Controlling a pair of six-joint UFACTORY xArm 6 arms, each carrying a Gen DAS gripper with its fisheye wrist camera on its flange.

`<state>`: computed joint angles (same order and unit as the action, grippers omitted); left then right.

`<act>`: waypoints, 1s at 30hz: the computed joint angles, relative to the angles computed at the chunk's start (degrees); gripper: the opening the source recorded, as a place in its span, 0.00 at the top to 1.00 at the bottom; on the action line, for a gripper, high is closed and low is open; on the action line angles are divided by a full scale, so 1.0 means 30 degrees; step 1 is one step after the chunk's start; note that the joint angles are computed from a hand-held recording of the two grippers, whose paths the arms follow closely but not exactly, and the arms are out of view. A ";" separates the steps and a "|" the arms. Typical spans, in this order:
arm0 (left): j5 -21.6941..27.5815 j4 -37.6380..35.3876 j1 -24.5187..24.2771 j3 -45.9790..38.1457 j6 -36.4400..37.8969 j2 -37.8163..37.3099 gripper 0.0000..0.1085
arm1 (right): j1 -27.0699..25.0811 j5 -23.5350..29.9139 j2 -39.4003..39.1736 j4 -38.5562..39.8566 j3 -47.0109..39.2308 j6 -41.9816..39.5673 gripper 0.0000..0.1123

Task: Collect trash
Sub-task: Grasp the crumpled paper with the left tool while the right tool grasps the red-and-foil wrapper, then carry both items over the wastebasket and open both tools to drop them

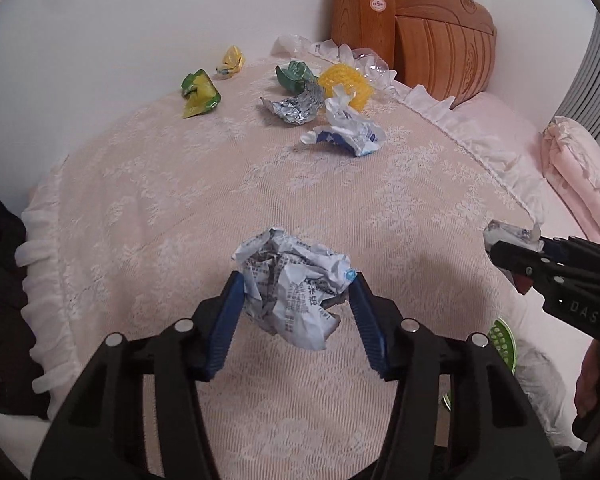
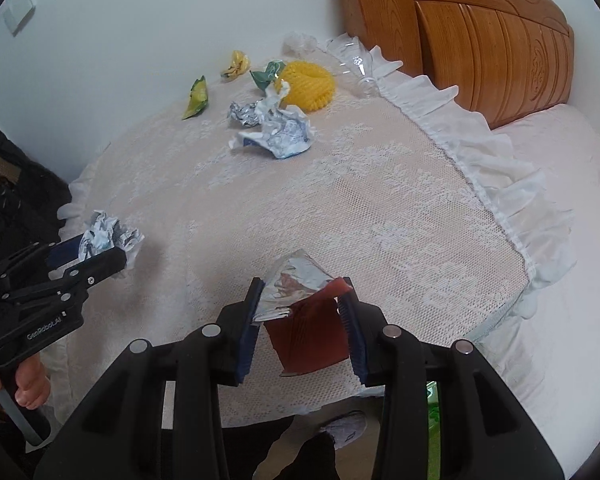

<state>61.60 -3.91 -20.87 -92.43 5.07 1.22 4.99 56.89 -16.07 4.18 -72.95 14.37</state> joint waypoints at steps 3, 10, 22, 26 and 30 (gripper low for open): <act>-0.0026 -0.0275 -0.0237 0.0525 0.0286 -0.0525 0.51 | 0.0206 0.0049 -0.0541 -0.0176 0.0473 0.0106 0.65; -0.0063 -0.1121 -0.1779 0.0120 0.1346 -0.0335 0.51 | -0.0045 0.0167 -0.2291 -0.0877 0.1908 0.1071 0.65; 0.1639 -0.4083 -0.6534 -0.2167 0.5336 0.1703 0.51 | -0.3502 0.4800 -1.0610 -0.4303 0.7471 0.6282 0.65; 0.2079 -0.4330 -0.7977 -0.3001 0.5698 0.2483 0.51 | -0.5460 0.6357 -1.3145 -0.3790 0.9319 0.6610 0.65; 0.1853 -0.4203 -0.8930 -0.2790 0.5670 0.2372 0.51 | -0.7236 0.6815 -1.4540 -0.3077 1.0568 0.5732 0.65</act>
